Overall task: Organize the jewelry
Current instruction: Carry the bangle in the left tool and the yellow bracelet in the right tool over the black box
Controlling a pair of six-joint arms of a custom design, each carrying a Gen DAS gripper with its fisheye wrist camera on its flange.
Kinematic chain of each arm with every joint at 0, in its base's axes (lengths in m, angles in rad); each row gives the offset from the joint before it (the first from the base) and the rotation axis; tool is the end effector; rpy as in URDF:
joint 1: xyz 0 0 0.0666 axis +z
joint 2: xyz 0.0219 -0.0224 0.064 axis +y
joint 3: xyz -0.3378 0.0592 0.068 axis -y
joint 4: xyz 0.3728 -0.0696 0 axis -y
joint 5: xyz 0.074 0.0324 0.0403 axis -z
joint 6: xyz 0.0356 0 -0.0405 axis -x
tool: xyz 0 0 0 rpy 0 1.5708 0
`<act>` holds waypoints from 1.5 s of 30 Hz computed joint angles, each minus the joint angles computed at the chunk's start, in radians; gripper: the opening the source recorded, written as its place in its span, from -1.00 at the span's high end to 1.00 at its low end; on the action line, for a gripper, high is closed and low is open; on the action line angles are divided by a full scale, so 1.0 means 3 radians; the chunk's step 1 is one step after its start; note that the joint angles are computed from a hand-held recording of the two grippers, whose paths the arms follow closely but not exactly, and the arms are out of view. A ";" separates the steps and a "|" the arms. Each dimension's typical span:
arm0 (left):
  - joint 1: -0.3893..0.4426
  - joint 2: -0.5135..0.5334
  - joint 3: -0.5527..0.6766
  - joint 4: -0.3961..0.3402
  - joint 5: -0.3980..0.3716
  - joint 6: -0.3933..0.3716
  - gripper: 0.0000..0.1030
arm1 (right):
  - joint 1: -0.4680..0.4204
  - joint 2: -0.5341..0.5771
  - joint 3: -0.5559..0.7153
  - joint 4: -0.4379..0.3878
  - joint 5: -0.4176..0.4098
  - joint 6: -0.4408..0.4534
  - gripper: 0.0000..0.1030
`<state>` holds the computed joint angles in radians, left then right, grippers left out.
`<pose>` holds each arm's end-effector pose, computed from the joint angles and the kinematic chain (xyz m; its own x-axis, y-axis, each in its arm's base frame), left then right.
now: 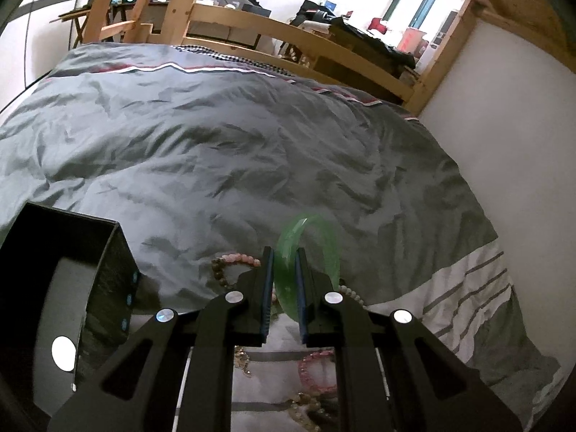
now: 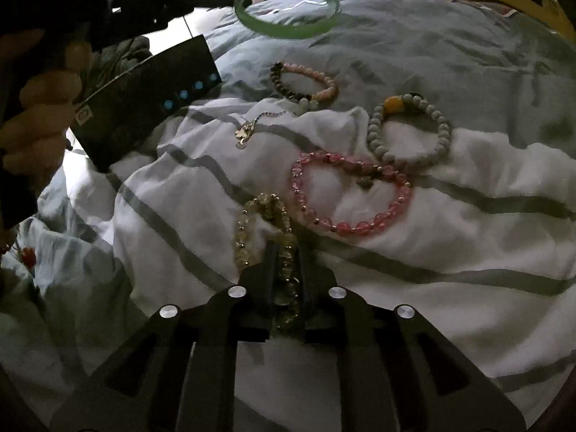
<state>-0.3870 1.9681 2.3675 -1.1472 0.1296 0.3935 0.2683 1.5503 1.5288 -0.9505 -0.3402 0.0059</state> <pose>0.5896 -0.2457 0.4863 -0.7587 -0.1013 -0.6435 0.1852 0.9135 -0.3623 0.4946 0.1479 0.3727 -0.7939 -0.2240 -0.5653 -0.4359 0.8578 0.2723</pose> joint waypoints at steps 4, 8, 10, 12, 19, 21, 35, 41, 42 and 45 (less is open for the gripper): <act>-0.0013 -0.0041 -0.0027 0.0005 -0.0002 -0.0004 0.79 | -0.0012 0.0001 -0.0009 0.0007 -0.0024 0.0012 0.65; -0.0032 -0.0186 -0.0155 0.0045 -0.0035 -0.0010 0.78 | -0.0033 -0.0078 -0.0049 0.0097 -0.0150 -0.0065 0.82; -0.0036 -0.0283 -0.0253 0.0074 -0.0046 -0.0017 0.78 | -0.0076 -0.0134 -0.0070 0.0167 -0.0270 -0.0184 0.83; -0.0036 -0.0422 -0.0408 0.0125 -0.0063 -0.0016 0.78 | -0.0100 -0.0229 -0.0102 0.0258 -0.0269 -0.0276 0.84; 0.0001 -0.0695 -0.0646 0.0115 -0.0084 0.0036 0.78 | -0.0123 -0.0405 -0.0024 0.0305 -0.0298 -0.0467 0.84; 0.0019 -0.0741 -0.0662 0.0085 -0.0080 0.0026 0.78 | -0.0115 -0.0428 0.0033 0.0283 -0.0299 -0.0512 0.84; 0.0169 -0.0856 -0.0623 -0.0084 0.0110 -0.0116 0.78 | -0.0004 -0.0281 0.0634 0.0030 -0.0171 -0.0532 0.84; 0.0279 -0.0846 -0.0549 -0.0212 0.0171 -0.0151 0.78 | 0.0134 -0.0065 0.1047 -0.0136 -0.0052 -0.0458 0.84; 0.0302 -0.0840 -0.0526 -0.0251 0.0174 -0.0166 0.78 | 0.0170 -0.0009 0.1144 -0.0177 -0.0015 -0.0440 0.84; 0.0377 -0.0842 -0.0472 -0.0346 0.0157 -0.0236 0.78 | 0.0265 0.0146 0.1381 -0.0250 0.0064 -0.0416 0.84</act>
